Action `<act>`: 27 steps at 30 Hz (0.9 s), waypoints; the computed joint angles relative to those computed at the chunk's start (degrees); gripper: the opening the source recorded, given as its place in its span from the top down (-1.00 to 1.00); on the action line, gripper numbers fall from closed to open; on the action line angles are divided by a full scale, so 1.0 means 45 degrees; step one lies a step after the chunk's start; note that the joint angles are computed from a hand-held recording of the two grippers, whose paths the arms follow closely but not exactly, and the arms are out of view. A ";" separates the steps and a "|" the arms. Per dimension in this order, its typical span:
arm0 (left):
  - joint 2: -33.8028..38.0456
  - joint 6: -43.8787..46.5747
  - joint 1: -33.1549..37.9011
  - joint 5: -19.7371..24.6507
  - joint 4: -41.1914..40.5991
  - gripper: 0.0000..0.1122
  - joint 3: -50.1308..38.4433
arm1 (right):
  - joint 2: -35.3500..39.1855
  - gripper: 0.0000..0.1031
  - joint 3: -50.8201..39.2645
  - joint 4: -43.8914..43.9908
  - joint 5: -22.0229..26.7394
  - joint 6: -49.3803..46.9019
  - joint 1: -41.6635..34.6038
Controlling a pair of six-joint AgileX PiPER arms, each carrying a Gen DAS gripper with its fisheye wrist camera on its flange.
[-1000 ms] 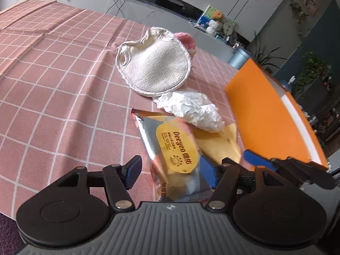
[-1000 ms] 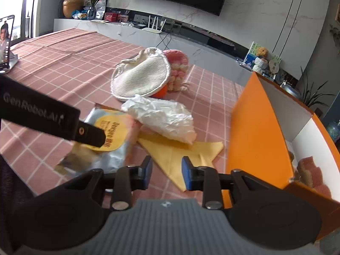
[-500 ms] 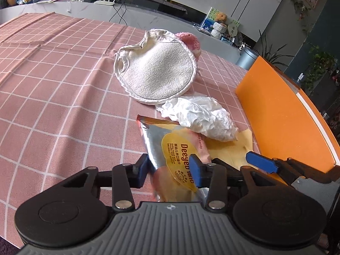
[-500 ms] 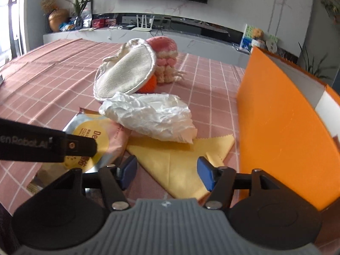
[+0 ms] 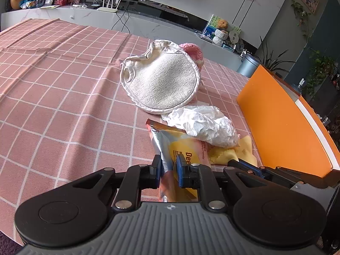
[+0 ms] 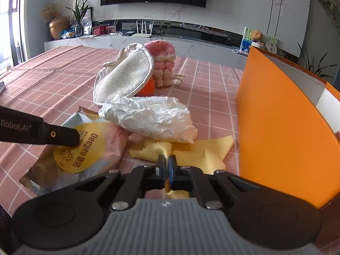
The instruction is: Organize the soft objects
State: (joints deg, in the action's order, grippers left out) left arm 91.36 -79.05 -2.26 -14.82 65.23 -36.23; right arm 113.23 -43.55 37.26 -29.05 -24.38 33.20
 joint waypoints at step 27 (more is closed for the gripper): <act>-0.1747 -0.3714 0.0020 0.1461 0.5542 -0.60 0.0989 | -0.1676 -0.38 0.1250 -0.1266 0.1074 0.1021 0.0804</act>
State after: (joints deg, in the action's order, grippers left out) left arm 83.50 -95.77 -2.17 -8.24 90.17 -31.78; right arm 105.69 -37.93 31.56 -24.22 -19.78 36.82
